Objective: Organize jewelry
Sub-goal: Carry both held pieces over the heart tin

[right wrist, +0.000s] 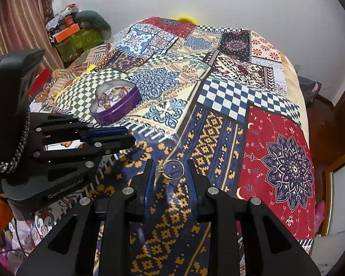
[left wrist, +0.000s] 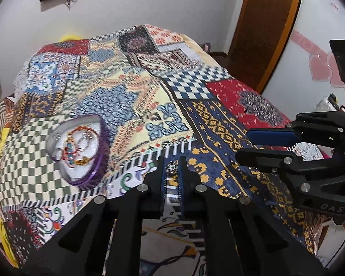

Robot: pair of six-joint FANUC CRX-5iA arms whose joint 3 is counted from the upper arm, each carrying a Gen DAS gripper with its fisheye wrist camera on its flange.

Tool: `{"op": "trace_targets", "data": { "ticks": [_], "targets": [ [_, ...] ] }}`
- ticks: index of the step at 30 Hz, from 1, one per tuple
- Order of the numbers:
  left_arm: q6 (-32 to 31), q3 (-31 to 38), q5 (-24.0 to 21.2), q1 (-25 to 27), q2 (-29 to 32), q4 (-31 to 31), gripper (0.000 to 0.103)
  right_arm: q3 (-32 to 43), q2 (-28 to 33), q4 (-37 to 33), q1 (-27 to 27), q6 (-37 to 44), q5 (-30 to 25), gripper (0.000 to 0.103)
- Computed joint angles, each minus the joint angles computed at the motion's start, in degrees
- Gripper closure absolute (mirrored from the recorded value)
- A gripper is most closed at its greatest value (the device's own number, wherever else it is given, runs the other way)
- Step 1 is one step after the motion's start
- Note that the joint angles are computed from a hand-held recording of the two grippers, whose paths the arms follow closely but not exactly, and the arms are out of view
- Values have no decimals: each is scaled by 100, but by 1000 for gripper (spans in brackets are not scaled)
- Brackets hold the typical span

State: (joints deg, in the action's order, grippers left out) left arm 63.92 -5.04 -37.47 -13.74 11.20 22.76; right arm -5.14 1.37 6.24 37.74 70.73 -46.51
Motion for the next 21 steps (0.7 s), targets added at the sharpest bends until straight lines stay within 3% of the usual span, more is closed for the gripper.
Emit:
{"op": "trace_targets", "data": {
  "ticks": [21],
  "targets": [
    [-443, -799, 669, 519, -1122, 681, 95, 240, -29, 754, 504, -623, 426, 79]
  ]
}}
